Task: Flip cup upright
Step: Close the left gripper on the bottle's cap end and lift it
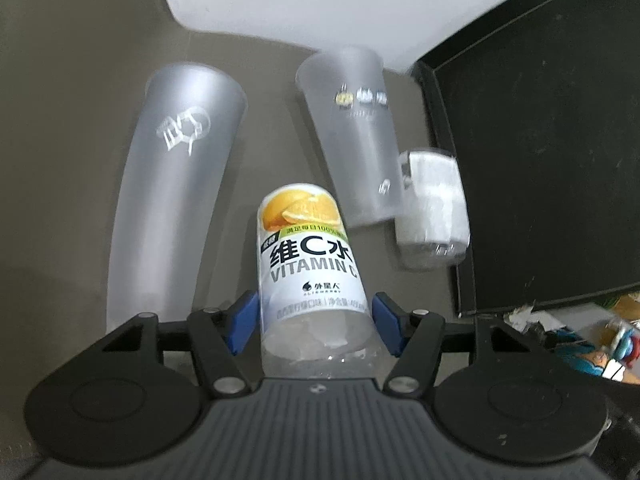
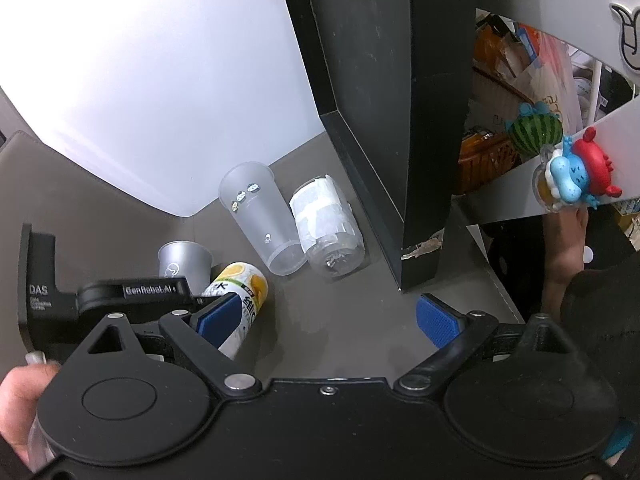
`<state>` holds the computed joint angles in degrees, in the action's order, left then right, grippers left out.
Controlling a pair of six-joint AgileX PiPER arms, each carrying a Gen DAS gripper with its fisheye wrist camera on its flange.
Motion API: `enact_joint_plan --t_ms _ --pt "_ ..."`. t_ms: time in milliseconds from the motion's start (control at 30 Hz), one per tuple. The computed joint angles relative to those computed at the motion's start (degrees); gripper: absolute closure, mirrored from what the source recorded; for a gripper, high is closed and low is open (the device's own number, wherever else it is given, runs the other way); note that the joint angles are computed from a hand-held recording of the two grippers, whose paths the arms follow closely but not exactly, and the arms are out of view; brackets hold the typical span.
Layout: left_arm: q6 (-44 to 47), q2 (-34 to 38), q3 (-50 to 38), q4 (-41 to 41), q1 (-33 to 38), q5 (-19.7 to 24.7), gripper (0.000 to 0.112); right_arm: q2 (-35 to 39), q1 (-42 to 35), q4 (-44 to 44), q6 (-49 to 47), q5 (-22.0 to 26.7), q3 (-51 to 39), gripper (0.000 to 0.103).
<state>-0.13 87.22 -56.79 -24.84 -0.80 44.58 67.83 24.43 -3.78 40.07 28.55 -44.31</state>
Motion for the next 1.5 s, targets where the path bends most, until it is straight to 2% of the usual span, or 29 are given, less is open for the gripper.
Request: enact_joint_plan --t_ms 633,867,1100,1500 --pt "-5.2 4.8 -0.1 7.4 -7.0 -2.5 0.051 0.8 -0.8 2.9 -3.3 -0.3 -0.1 0.009" --pt "-5.0 7.5 -0.6 6.6 -8.2 -2.3 0.051 0.9 -0.4 3.0 -3.4 0.1 -0.3 0.009" --pt "-3.7 5.3 1.4 5.7 -8.5 -3.1 0.052 0.6 -0.6 2.9 -2.8 0.3 -0.2 0.009" --pt "0.4 -1.8 4.2 2.6 -6.0 -1.4 0.052 0.8 -2.3 10.3 -8.1 -0.3 0.2 0.009"
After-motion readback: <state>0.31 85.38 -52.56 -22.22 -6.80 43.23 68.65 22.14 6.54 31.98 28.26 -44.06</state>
